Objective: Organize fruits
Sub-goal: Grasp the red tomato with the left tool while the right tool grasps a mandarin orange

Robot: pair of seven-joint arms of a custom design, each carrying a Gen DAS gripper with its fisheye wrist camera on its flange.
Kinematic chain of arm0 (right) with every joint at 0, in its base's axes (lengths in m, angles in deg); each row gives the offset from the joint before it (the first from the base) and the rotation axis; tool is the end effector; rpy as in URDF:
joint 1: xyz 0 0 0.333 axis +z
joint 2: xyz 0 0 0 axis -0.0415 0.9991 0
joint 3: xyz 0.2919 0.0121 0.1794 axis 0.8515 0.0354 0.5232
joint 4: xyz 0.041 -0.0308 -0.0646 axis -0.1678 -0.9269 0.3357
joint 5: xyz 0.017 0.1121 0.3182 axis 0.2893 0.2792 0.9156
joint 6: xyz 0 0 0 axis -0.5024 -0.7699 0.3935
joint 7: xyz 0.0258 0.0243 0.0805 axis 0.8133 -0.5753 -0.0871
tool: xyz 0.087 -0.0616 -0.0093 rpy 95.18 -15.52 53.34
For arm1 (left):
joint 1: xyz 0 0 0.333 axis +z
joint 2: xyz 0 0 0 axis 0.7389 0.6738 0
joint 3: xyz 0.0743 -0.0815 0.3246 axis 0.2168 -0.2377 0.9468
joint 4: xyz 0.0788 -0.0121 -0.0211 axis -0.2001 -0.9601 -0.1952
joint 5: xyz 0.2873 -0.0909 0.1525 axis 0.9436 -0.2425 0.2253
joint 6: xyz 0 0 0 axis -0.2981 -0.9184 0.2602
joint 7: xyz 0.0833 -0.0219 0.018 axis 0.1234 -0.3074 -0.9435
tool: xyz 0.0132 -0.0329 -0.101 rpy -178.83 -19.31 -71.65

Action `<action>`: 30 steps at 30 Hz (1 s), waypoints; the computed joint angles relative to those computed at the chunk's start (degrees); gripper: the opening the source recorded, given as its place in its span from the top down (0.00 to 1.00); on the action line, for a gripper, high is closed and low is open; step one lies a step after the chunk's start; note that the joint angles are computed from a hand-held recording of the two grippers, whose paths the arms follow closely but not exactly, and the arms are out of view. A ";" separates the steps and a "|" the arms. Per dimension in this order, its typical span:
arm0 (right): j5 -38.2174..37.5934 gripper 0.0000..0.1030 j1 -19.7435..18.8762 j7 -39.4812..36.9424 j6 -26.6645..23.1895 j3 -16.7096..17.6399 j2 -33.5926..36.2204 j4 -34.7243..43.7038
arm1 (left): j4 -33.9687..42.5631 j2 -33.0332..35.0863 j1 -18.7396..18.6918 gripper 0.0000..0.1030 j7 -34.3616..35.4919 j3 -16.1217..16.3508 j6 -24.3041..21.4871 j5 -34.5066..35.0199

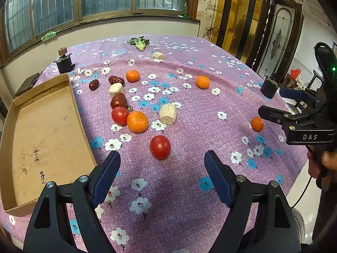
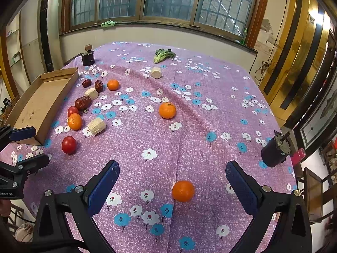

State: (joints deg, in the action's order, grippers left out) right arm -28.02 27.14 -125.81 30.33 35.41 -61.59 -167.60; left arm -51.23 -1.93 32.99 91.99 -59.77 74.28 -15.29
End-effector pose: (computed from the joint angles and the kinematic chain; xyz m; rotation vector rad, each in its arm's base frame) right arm 0.3813 0.2926 0.4821 -1.4670 2.2829 -1.0009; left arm 0.5163 -0.3174 0.4480 -0.8665 2.6648 -1.0681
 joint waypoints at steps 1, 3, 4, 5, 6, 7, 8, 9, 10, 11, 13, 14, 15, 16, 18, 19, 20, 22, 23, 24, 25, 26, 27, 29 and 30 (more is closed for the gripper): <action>0.14 0.01 -0.13 0.10 0.99 -0.20 -0.31 -0.68 | 0.26 0.27 -0.33 0.20 -0.73 0.39 -0.17 0.66; 0.53 0.01 -0.46 0.56 2.33 -0.46 -0.83 -1.91 | 0.87 0.88 -0.57 0.20 -1.77 0.73 -0.67 1.50; 0.60 0.01 -0.66 0.98 3.24 -0.55 -1.07 -2.61 | 1.13 1.06 -0.72 0.20 -2.58 1.02 -1.09 2.17; 0.66 0.01 -0.87 1.26 4.04 -0.63 -1.31 -3.19 | 1.56 1.38 -0.93 0.20 -3.59 1.37 -1.56 2.99; 0.78 0.02 -1.20 1.74 5.42 -0.85 -1.77 -4.22 | 2.03 1.84 -1.07 0.20 -4.38 1.55 -1.70 3.60; 0.88 0.03 -1.49 2.15 6.40 -0.94 -2.04 -4.90 | 2.38 2.26 -1.22 0.20 -5.00 1.65 -1.54 4.19; 0.97 0.03 -1.90 2.63 8.08 -1.19 -2.47 -5.93 | 2.60 2.44 -1.44 0.20 -5.85 1.91 -1.66 5.13; 0.95 0.03 -2.38 3.12 10.19 -1.49 -2.94 -7.11 | 2.95 2.84 -1.77 0.20 -6.77 2.20 -1.62 6.21; 0.84 0.05 -2.85 3.67 11.64 -1.63 -3.24 -8.04 | 3.32 3.28 -2.21 0.20 -7.78 2.51 -1.50 7.46; 0.66 0.06 -3.24 4.05 12.39 -1.61 -3.27 -8.52 | 3.67 3.75 -2.61 0.20 -8.64 2.68 -1.25 8.63; 0.56 0.08 -3.96 4.40 13.92 -1.72 -3.25 -9.37 | 4.37 4.82 -2.95 0.20 -9.55 2.49 -0.88 10.22; 0.34 0.08 -4.37 4.61 15.08 -1.91 -3.30 -9.94 | 4.90 5.34 -3.41 0.20 -10.53 2.73 -1.08 11.49; 0.09 0.10 -4.81 4.90 16.27 -2.11 -3.33 -10.53 | 5.26 5.82 -3.81 0.21 -11.38 2.90 -1.01 12.63; -0.11 0.12 -5.16 5.15 16.94 -2.17 -3.31 -10.91 | 5.52 6.17 -4.13 0.24 -12.21 3.08 -1.03 13.74; -0.22 0.17 -5.80 5.42 18.06 -2.36 -3.13 -11.67 | 6.68 7.25 -5.11 0.32 -14.48 3.92 -2.02 16.49; -0.03 0.21 -6.06 5.28 18.60 -2.49 -3.02 -11.98 | 7.51 7.89 -5.41 0.41 -15.68 4.27 -3.01 17.71; 0.29 0.23 -6.36 5.01 19.40 -2.72 -2.80 -12.34 | 8.52 8.61 -5.61 0.45 -16.86 4.58 -4.31 18.79; 1.41 0.37 -6.92 4.11 21.23 -3.24 -2.30 -13.21 | 9.03 9.57 -5.16 0.58 -17.38 3.96 -3.82 19.38; 1.60 0.40 -7.21 4.26 22.33 -3.43 -2.23 -13.84 | 9.11 9.76 -5.00 0.60 -17.55 3.73 -3.76 19.68; 1.68 0.43 -7.51 4.37 23.28 -3.59 -2.15 -14.25 | 9.18 9.84 -4.69 0.66 -17.51 3.38 -3.64 19.76; 0.39 0.49 -7.77 5.80 23.67 -3.41 -2.32 -14.80 | 9.34 9.90 -4.50 0.75 -17.71 3.24 -3.91 19.92; -0.02 0.53 -7.77 6.32 23.19 -3.12 -2.42 -14.83 | 9.48 10.00 -4.27 0.75 -17.74 3.02 -4.02 19.94; 0.31 0.62 -7.73 6.46 22.75 -2.99 -2.58 -14.97 | 9.55 10.01 -3.91 0.75 -17.53 2.69 -4.29 19.84; -0.86 0.70 -8.13 8.96 25.19 -3.16 -3.81 -16.34 | 9.39 9.81 -3.74 0.75 -17.51 2.60 -4.49 20.01; -1.04 0.70 -8.32 9.51 25.83 -3.09 -4.20 -16.61 | 9.10 9.60 -3.78 0.75 -17.47 2.62 -4.40 20.18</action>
State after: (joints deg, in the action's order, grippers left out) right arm -29.06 18.82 -116.30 56.17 32.32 -65.79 -184.21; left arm -42.13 7.67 29.21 74.52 -57.15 69.88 4.90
